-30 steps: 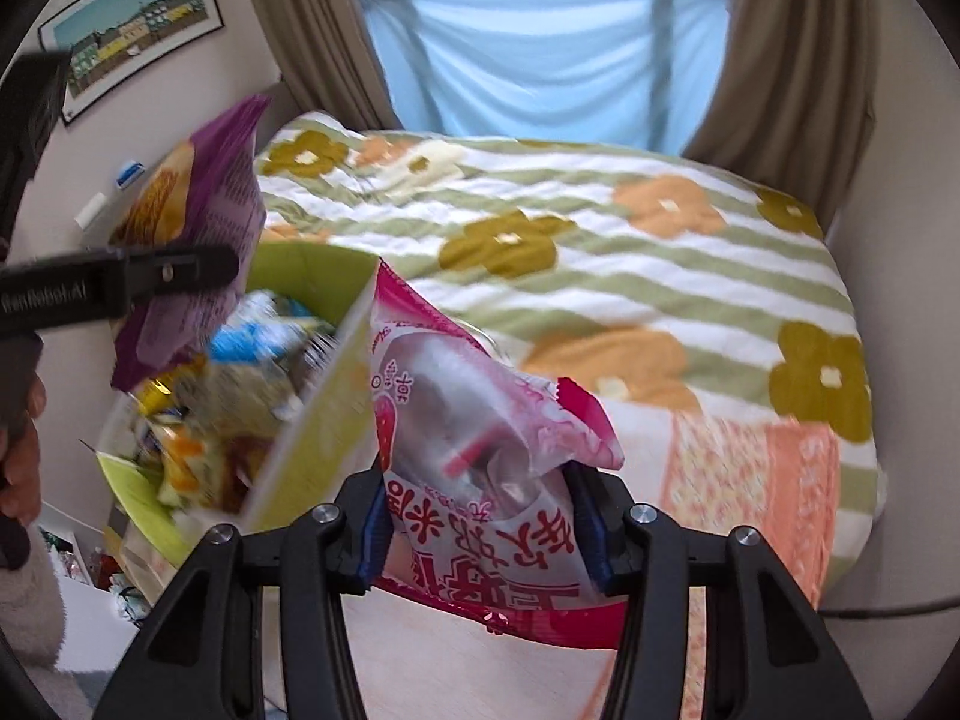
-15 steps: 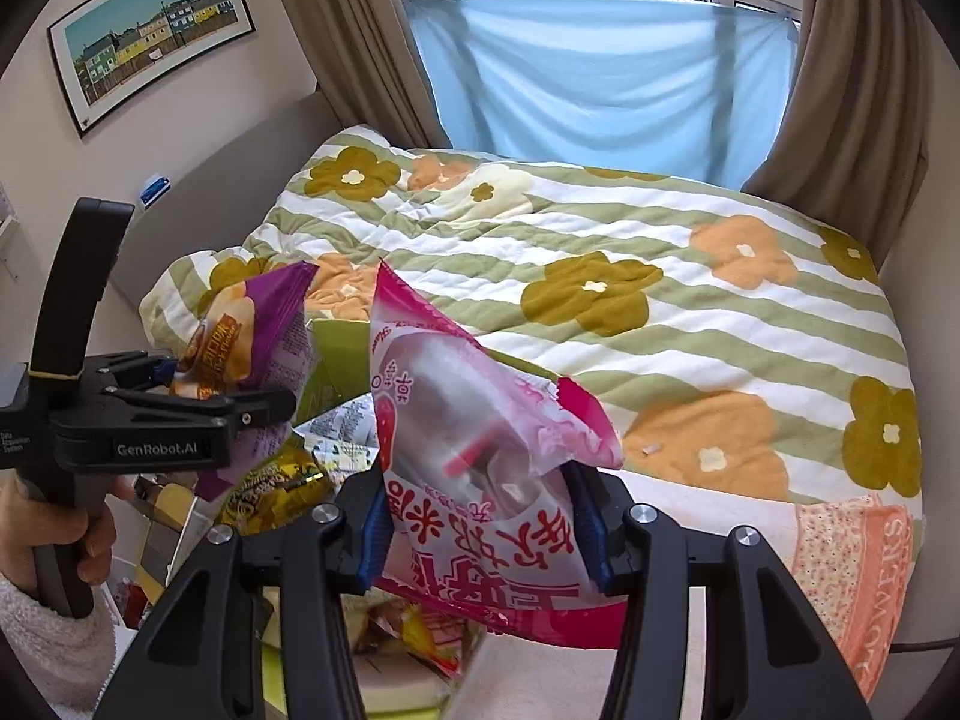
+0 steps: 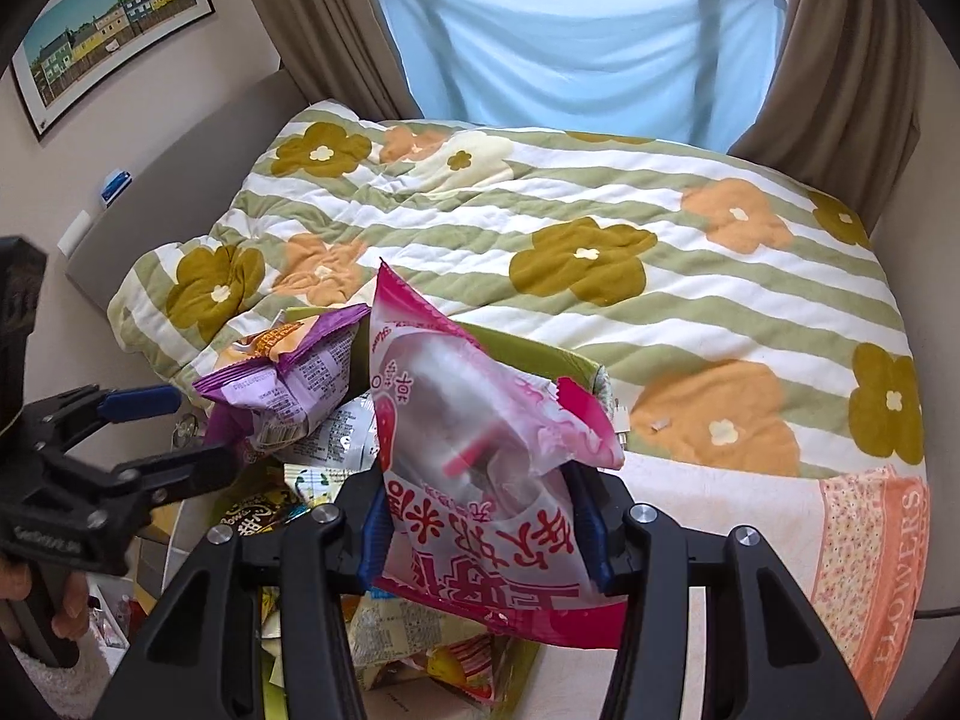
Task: Organize snacks
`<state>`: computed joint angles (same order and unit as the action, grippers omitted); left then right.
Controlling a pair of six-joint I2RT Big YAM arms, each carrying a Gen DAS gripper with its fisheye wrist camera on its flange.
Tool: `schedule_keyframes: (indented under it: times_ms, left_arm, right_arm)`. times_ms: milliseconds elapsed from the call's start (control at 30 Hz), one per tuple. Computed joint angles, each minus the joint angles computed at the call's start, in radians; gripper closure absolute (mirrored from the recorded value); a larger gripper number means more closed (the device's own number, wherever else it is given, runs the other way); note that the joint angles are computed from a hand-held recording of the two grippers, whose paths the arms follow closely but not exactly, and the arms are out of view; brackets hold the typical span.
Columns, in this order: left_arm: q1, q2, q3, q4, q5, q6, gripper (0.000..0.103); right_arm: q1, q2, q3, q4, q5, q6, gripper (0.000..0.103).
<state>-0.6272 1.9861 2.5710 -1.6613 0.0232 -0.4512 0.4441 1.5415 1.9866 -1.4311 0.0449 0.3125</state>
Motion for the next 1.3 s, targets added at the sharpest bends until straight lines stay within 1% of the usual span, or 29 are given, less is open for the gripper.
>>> schedule_keyframes:
  times_ms: [100, 167, 200, 233, 267, 300, 400, 567, 733, 833, 933, 1033, 1067, 1100, 1167, 1233, 1300]
  left_arm:
    - [0.000, -0.030, -0.049, 0.019, -0.005, -0.012, 0.003]
    - [-0.003, -0.035, -0.059, 0.016, -0.018, -0.011, 0.003]
    - [-0.003, -0.042, -0.071, 0.018, -0.030, -0.007, 0.003]
    - [-0.003, -0.048, -0.081, 0.021, -0.038, -0.007, 0.003]
    - [-0.003, -0.058, -0.100, 0.030, -0.042, -0.007, 0.003]
    - [-0.003, -0.071, -0.123, 0.043, -0.045, -0.009, 0.003]
    - [-0.006, -0.106, -0.189, 0.081, -0.052, -0.009, 0.003]
    - [-0.016, -0.134, -0.240, 0.094, -0.061, 0.011, 0.003]
    - [-0.038, -0.168, -0.259, 0.101, -0.090, -0.002, 0.003]
    - [-0.070, -0.184, -0.233, 0.088, -0.144, -0.009, 0.003]
    - [-0.123, -0.224, -0.229, 0.094, -0.234, -0.032, 0.003]
    - [-0.191, -0.272, -0.240, 0.110, -0.322, -0.066, 0.003]
    - [-0.214, -0.277, -0.229, 0.103, -0.350, -0.078, 0.003]
    - [-0.250, -0.287, -0.225, 0.100, -0.392, -0.093, 0.003]
    - [-0.316, -0.311, -0.231, 0.108, -0.461, -0.112, 0.003]
    - [-0.388, -0.330, -0.235, 0.112, -0.534, -0.138, 0.003]
    - [-0.461, -0.344, -0.236, 0.105, -0.608, -0.178, 0.002]
  right_arm:
    - [-0.006, 0.043, 0.050, -0.029, -0.027, -0.025, 0.056]
    - [-0.005, 0.069, 0.076, -0.039, -0.044, -0.039, 0.055]
    - [-0.003, 0.069, 0.075, -0.032, -0.048, -0.042, 0.051]
    - [-0.002, 0.063, 0.066, -0.020, -0.050, -0.039, 0.038]
    - [0.000, 0.049, 0.044, 0.005, -0.046, -0.027, 0.029]
    - [0.000, 0.034, 0.024, 0.027, -0.046, -0.016, 0.017]
    - [0.010, -0.011, -0.036, 0.058, -0.037, 0.020, 0.016]
    - [0.042, -0.054, -0.085, 0.056, 0.035, 0.050, 0.016]
    - [0.063, -0.097, -0.109, 0.062, 0.047, 0.088, 0.016]
    - [0.083, -0.136, -0.112, 0.065, 0.072, 0.097, 0.016]
    - [0.103, -0.184, -0.120, 0.069, 0.104, 0.107, 0.016]
    - [0.135, -0.253, -0.133, 0.055, 0.162, 0.116, 0.016]
    - [0.151, -0.285, -0.141, 0.046, 0.192, 0.124, 0.016]
    - [0.169, -0.316, -0.148, 0.035, 0.220, 0.135, 0.016]
    - [0.206, -0.371, -0.157, 0.004, 0.279, 0.160, 0.016]
    - [0.254, -0.419, -0.164, -0.037, 0.353, 0.194, 0.016]
    - [0.321, -0.471, -0.174, -0.092, 0.437, 0.248, 0.016]
